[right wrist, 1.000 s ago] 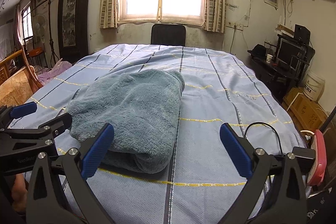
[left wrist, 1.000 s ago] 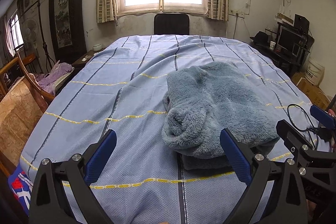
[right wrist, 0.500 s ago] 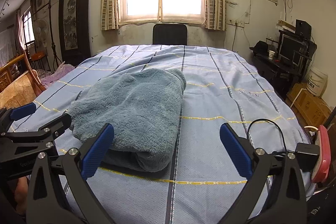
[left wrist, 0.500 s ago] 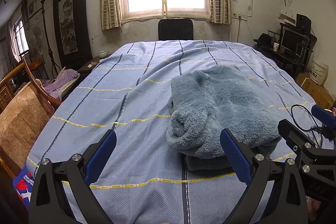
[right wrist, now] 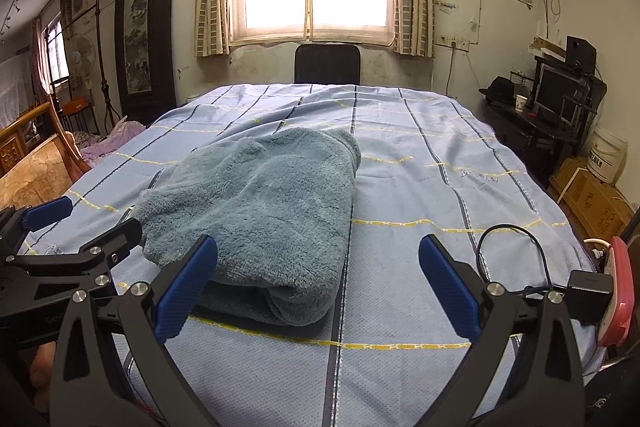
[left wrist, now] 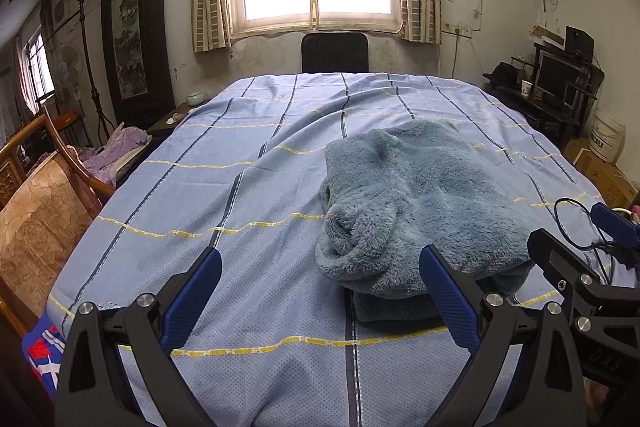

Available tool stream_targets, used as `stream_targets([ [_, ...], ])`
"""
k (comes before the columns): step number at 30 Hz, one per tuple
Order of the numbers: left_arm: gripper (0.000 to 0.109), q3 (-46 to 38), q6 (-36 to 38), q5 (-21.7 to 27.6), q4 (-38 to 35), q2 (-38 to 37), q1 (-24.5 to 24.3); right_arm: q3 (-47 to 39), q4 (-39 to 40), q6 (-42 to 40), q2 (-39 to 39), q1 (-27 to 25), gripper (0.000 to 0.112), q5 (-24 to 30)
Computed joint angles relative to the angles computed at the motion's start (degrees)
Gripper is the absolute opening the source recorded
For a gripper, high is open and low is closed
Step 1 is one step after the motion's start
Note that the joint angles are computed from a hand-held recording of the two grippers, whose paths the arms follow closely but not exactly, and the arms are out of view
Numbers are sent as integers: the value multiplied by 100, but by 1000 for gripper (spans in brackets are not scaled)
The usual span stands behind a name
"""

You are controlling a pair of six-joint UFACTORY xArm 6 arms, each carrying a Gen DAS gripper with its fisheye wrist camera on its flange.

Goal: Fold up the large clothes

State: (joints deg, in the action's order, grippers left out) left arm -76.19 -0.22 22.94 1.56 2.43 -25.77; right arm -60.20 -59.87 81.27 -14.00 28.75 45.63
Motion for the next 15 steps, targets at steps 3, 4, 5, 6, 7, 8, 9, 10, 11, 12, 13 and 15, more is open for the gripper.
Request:
stream_targets([
  [3,99,64,-216,-106,322,-13,-11,16,22,15,-4,-16,98,-41],
  [4,99,92,-377,-171,532,-18,-17,26,31,16,-10,-27,98,-61],
  [5,99,118,-478,-217,661,-30,-16,29,38,18,-8,-30,98,-77],
  [6,99,142,-558,-257,758,-43,-14,33,43,22,-6,-33,98,-90],
  [7,99,149,-601,-281,810,-50,-15,34,43,30,-2,-32,98,-94],
  [8,99,152,-596,-286,804,-52,-15,39,45,33,-3,-34,98,-100],
  [9,99,156,-584,-289,793,-57,-14,39,53,34,3,-36,98,-112],
  [10,99,164,-594,-298,810,-60,-12,40,57,42,1,-34,98,-112],
  [11,99,160,-621,-300,848,-57,-9,40,63,42,1,-42,98,-121],
  [12,99,164,-655,-307,892,-56,-8,38,64,48,3,-43,98,-124],
  [13,99,170,-664,-314,909,-59,-5,42,65,47,1,-51,98,-136],
  [15,99,175,-655,-316,899,-64,-3,34,65,43,7,-45,98,-126],
])
